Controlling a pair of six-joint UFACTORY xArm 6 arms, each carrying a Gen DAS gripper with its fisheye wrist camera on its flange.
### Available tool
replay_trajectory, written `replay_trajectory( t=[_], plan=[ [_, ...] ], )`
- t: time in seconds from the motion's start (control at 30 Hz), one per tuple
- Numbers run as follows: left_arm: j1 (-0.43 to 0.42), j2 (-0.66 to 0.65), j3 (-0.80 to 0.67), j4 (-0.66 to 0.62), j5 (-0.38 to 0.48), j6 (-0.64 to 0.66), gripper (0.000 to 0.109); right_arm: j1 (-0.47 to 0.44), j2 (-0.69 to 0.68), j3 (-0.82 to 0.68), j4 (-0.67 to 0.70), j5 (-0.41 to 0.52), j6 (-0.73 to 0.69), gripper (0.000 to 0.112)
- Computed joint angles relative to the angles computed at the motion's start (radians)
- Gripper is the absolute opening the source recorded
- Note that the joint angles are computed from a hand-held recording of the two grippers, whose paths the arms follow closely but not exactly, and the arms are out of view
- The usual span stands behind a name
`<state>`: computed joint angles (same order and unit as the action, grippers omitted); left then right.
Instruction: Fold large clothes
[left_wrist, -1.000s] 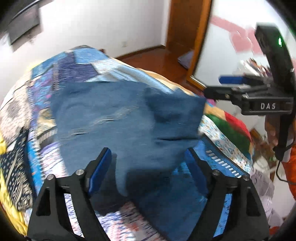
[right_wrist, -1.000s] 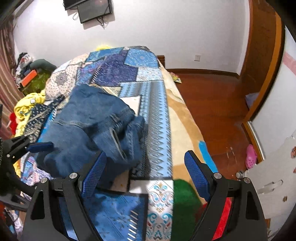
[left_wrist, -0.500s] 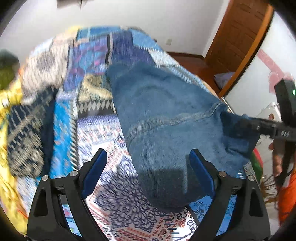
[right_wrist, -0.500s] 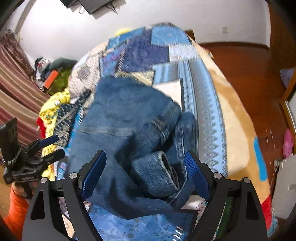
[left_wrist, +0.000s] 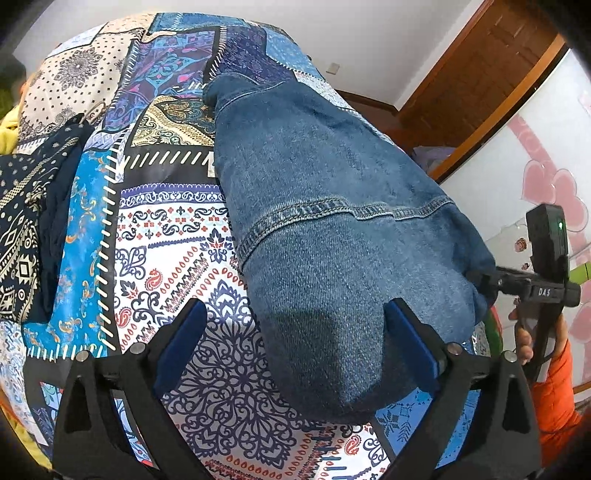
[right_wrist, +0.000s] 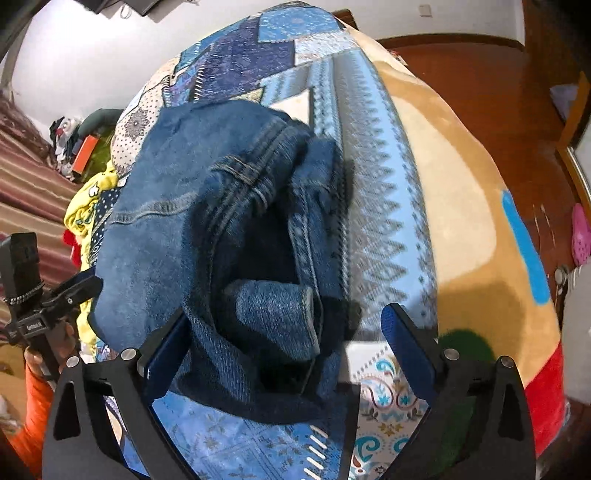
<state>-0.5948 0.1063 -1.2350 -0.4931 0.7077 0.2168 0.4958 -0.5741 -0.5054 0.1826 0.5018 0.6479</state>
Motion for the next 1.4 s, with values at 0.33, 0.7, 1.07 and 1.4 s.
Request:
replay_trajectory(
  t=[0.33,0.7,1.07,1.4],
  plan=[
    [0.035,0.163,-0.197,-0.111,0.162,0.029,0.098,-0.064,0.249,-0.161,0.53,0.028,-0.551,0.101],
    [0.071,0.35,-0.384,-0.257,0.272,0.027,0.098,-0.095,0.336,-0.215,0.955,0.069,-0.94,0.099],
    [0.04,0.247,-0.27,-0.261,0.131,0.107,0.054,-0.068,0.307,-0.19,0.976,0.024,-0.854,0.047],
    [0.11,0.026,-0.16,-0.286,0.057,0.232,0.04,0.054,0.317,-0.307,0.811,-0.088,-0.704,0.034]
  ],
)
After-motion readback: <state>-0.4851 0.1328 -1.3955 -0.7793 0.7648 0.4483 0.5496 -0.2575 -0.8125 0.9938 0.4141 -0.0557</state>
